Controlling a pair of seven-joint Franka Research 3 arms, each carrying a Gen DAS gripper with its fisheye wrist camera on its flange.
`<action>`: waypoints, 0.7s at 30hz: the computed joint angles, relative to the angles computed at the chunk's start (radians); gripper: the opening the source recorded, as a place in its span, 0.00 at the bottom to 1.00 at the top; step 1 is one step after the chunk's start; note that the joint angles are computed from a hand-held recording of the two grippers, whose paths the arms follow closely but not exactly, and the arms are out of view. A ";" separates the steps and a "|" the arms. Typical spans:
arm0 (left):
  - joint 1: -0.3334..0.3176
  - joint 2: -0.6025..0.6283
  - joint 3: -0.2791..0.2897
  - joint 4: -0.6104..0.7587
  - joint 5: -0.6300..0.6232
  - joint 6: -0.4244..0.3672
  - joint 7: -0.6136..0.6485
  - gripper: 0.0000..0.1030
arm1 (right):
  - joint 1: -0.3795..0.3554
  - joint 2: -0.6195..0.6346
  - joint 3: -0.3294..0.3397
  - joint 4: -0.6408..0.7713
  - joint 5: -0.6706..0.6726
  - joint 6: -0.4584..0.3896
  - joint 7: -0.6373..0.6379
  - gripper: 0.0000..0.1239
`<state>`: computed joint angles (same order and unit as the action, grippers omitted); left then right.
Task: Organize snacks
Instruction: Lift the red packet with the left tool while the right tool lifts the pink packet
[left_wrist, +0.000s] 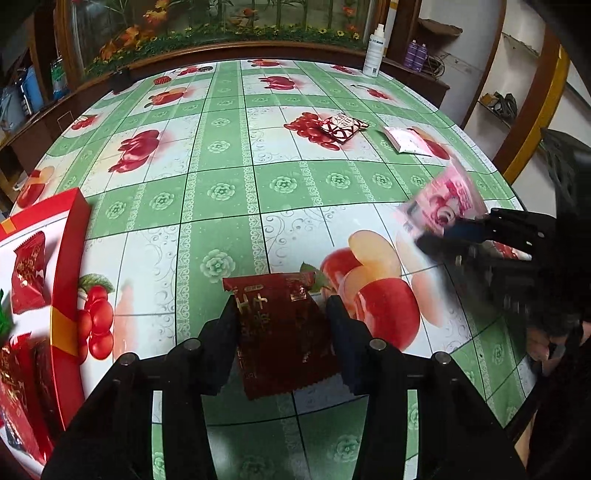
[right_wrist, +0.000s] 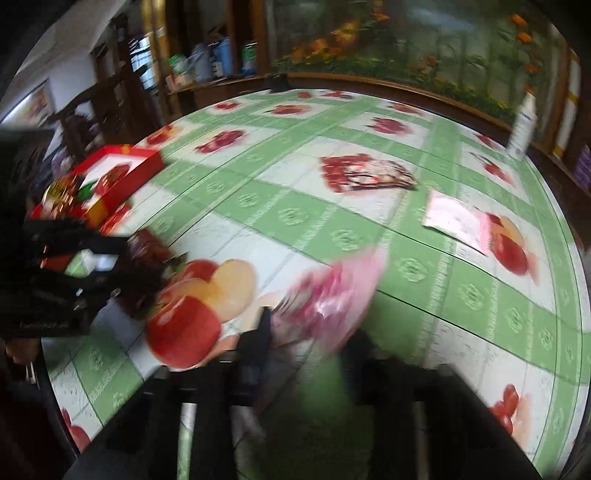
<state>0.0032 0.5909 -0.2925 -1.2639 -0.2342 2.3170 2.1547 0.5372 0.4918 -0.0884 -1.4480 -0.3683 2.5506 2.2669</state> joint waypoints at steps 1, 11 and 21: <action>0.006 -0.004 -0.003 -0.006 -0.008 -0.001 0.002 0.38 | -0.007 -0.010 0.002 -0.018 0.014 0.018 0.012 0.18; 0.047 -0.038 -0.022 -0.067 -0.089 0.019 0.065 0.36 | -0.046 -0.064 0.021 -0.107 0.141 0.102 0.075 0.49; 0.063 -0.033 -0.032 -0.068 -0.146 0.019 0.116 0.36 | -0.129 -0.087 0.080 -0.244 0.502 0.419 0.102 0.50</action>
